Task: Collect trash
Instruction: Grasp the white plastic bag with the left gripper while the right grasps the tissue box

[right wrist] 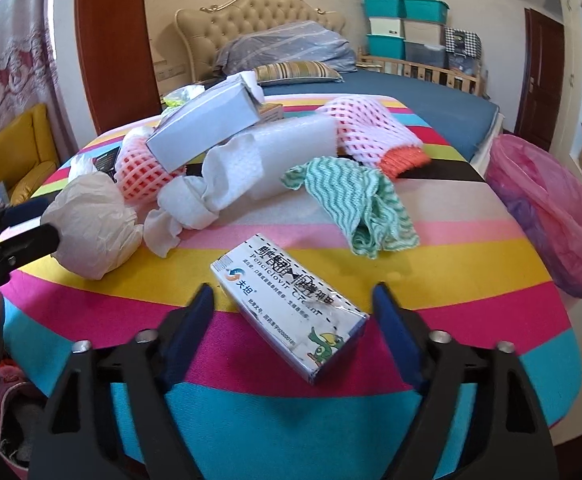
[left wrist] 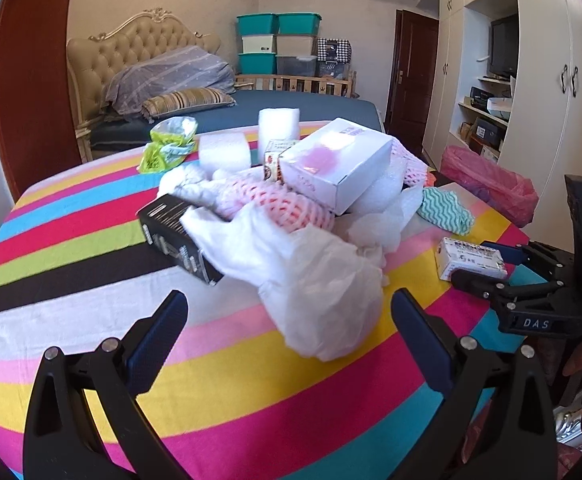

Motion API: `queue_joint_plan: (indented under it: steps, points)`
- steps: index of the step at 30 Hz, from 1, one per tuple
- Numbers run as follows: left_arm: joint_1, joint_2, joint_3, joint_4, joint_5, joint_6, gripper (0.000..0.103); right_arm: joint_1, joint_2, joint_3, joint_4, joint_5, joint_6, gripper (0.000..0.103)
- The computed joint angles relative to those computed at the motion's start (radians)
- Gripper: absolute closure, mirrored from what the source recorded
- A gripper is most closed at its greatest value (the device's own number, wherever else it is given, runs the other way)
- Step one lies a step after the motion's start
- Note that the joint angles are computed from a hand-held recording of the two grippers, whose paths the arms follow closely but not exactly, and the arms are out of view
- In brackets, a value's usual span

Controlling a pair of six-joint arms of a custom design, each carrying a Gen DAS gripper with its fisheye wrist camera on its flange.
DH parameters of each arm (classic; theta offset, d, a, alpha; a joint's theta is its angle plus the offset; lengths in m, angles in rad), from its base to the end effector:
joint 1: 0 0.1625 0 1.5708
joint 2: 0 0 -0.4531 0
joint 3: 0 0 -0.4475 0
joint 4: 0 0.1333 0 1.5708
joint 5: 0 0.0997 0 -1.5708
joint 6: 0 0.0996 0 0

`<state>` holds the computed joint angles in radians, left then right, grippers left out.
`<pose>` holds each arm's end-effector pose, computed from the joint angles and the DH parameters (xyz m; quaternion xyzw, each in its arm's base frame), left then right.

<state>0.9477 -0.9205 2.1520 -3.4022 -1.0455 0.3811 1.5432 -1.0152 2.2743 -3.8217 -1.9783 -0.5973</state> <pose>-0.1746 -0.5570 0.0863 0.3768 0.8456 -0.3132 0.2118 0.0798 -0.5097 0.1549 0.1496 -0.8537 0.3887 0.3126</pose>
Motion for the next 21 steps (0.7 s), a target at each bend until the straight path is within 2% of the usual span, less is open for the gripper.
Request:
queue_joint_plan:
  steps: [2,4,6,9,12,15,21]
  points:
    - [-0.005,0.031,-0.023,0.0,0.015,0.016,0.009,-0.001,0.006,0.006,-0.021,0.007,-0.014,0.045]
    - [-0.004,0.052,-0.044,0.016,0.017,0.021,0.023,-0.002,0.013,0.011,-0.047,0.013,-0.034,0.049]
    - [0.005,0.054,-0.059,0.066,-0.018,0.009,0.045,-0.007,0.013,0.023,-0.075,0.026,-0.043,0.053]
    - [0.007,0.053,-0.054,0.058,-0.039,0.015,0.054,-0.021,0.004,0.036,-0.094,0.057,-0.038,0.059]
    - [0.012,0.036,-0.037,0.046,-0.088,0.029,0.062,-0.029,-0.003,0.052,-0.116,0.086,-0.038,0.063]
    - [0.019,0.015,-0.019,0.029,-0.147,0.038,0.065,-0.03,-0.005,0.067,-0.148,0.11,-0.041,0.064]
    - [-0.02,0.013,0.022,-0.088,-0.124,0.101,0.066,-0.025,-0.027,0.095,-0.191,0.135,-0.038,0.065]
